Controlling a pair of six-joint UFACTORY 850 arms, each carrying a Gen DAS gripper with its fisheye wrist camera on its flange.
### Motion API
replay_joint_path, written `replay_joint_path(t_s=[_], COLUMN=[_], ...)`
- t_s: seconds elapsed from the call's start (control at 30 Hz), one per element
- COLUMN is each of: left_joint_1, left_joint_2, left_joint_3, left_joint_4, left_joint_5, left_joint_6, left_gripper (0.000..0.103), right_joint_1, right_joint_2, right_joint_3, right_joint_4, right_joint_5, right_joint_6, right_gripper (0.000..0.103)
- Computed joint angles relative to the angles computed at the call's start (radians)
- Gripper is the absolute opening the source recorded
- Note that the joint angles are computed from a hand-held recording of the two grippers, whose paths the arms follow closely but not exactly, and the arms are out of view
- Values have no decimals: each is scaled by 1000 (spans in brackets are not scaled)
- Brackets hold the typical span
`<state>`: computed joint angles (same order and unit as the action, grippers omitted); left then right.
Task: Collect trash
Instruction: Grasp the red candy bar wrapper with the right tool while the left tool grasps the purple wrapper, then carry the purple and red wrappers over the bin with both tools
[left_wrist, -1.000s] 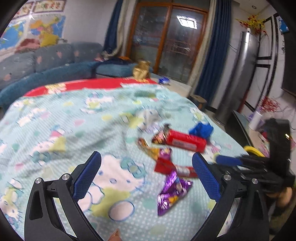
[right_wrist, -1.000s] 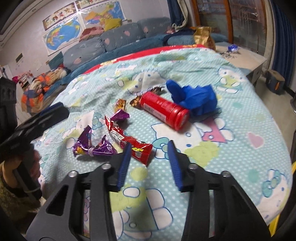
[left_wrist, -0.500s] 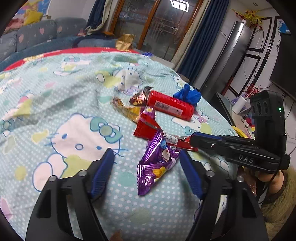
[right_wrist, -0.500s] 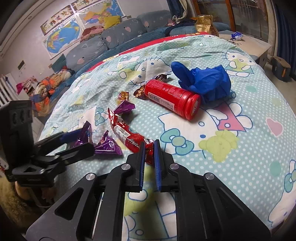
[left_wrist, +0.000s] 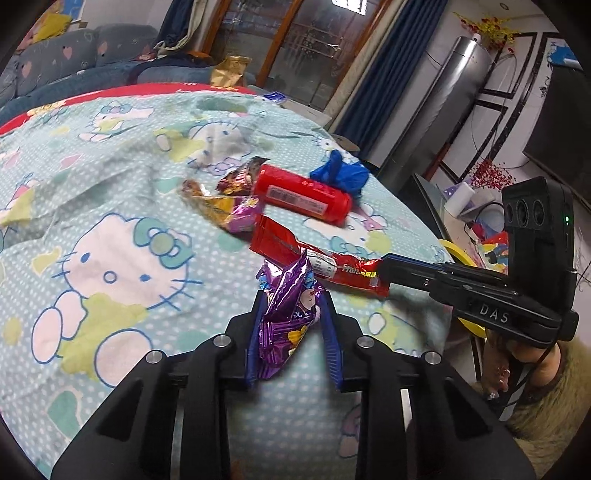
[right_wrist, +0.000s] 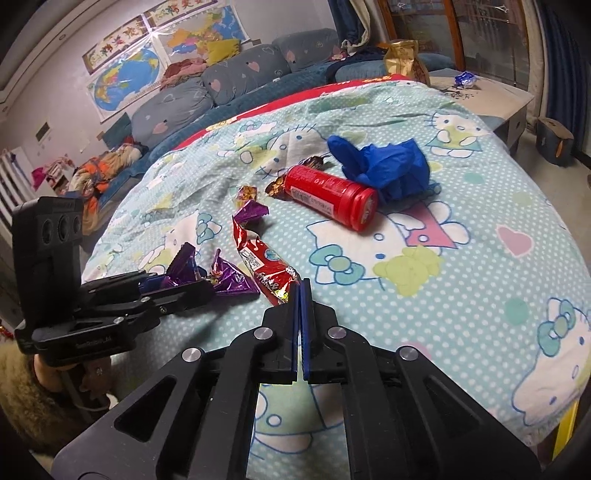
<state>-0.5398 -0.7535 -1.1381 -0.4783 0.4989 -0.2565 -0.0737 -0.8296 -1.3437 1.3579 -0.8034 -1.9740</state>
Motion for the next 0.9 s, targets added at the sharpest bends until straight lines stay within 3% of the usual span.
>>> replay_joint_path(t_s=[0.9], left_joint_1=[-50], left_joint_2=[8], left_joint_3=[-105], left_joint_4=[-148], left_joint_5=[18], left_joint_6=[226], left_gripper=[27], right_joint_1=[-102], right_joint_2=[65], right_joint_3=[29], right_joint_4=[114], right_joint_5=[-56], right_joint_6=[-107], right_gripper=[0])
